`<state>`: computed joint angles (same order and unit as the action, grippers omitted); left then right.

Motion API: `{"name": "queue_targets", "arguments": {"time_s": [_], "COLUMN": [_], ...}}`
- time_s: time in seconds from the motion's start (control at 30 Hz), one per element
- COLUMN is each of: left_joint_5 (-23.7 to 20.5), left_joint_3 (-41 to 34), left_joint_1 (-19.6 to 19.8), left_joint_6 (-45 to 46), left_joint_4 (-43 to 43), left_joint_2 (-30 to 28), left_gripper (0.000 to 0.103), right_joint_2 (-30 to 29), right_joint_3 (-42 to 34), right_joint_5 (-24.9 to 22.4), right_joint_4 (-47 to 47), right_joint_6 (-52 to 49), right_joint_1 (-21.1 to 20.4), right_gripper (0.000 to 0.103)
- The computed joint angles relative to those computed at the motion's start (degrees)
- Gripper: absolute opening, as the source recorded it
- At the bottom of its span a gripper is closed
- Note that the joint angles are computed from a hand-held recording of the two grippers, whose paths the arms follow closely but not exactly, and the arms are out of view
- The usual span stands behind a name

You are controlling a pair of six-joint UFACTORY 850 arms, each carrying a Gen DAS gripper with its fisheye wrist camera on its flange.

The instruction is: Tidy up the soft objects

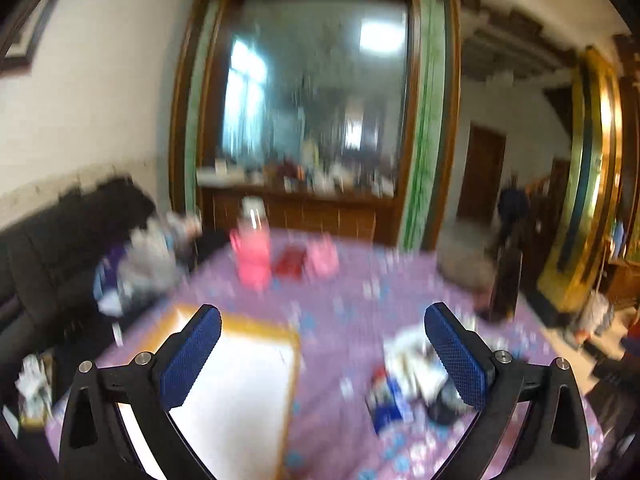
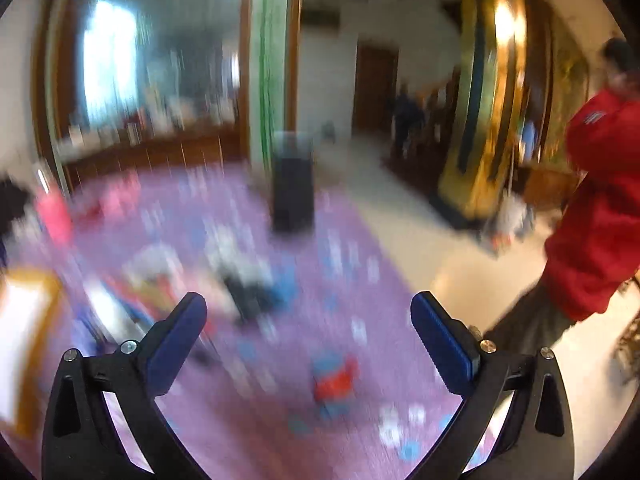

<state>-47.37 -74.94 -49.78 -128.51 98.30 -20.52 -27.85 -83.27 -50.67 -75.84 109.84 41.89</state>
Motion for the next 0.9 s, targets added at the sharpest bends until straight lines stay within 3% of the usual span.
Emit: {"name": "queue_targets", "arguments": {"time_s": [0.07, 0.13, 0.2, 0.27, 0.4, 0.53, 0.63, 0.77, 0.8, 0.9], "left_joint_5": [-3.2, -3.3, 2.1, 9.9, 16.4, 16.1, 19.5, 20.4, 20.5, 22.0], "left_joint_3": [-0.1, -2.3, -3.3, -4.0, -9.9, -21.4, -26.4, -27.5, -28.9, -32.5], "left_joint_1": [0.3, 1.2, 2.7, 4.4, 7.1, 8.4, 10.2, 10.6, 10.9, 11.9], "left_joint_6": [2.6, 8.5, 9.9, 10.6, 25.7, 40.9, 52.3, 57.7, 59.7, 67.1], "left_joint_4": [0.5, -4.0, -7.1, -10.8, -28.0, -41.6, -53.2, -58.8, -60.2, -66.3], "left_joint_2": [0.6, -1.2, -2.9, -4.8, -11.5, -19.2, -21.8, -23.1, -24.1, -28.0], "left_gripper": [0.103, 0.103, 0.103, 0.103, 0.102, 0.102, 0.102, 0.1, 0.095, 0.07], "right_joint_2": [1.2, 0.6, -2.0, -5.2, -10.8, -10.2, -9.9, -9.4, -9.2, -9.3], "right_joint_3": [-0.3, -2.0, -4.6, -6.6, -7.9, -3.1, -0.5, 0.6, 0.8, 0.5], "right_joint_5": [0.2, 4.7, 9.3, 11.0, 10.5, 10.8, 7.9, 0.6, -0.5, 2.1], "right_joint_4": [-7.8, -9.8, -7.8, -5.2, -0.3, -3.9, -7.4, -8.5, -8.7, -7.6], "right_joint_6": [5.6, 5.9, 3.8, 2.3, -0.2, 7.4, 13.8, 17.6, 17.5, 15.6], "right_joint_1": [0.7, -0.1, -1.4, -2.2, -3.7, -5.1, -5.6, -5.0, -4.8, -5.4], "right_gripper": [0.103, 0.103, 0.103, 0.103, 0.103, 0.103, 0.103, 0.103, 0.103, 0.103]}}
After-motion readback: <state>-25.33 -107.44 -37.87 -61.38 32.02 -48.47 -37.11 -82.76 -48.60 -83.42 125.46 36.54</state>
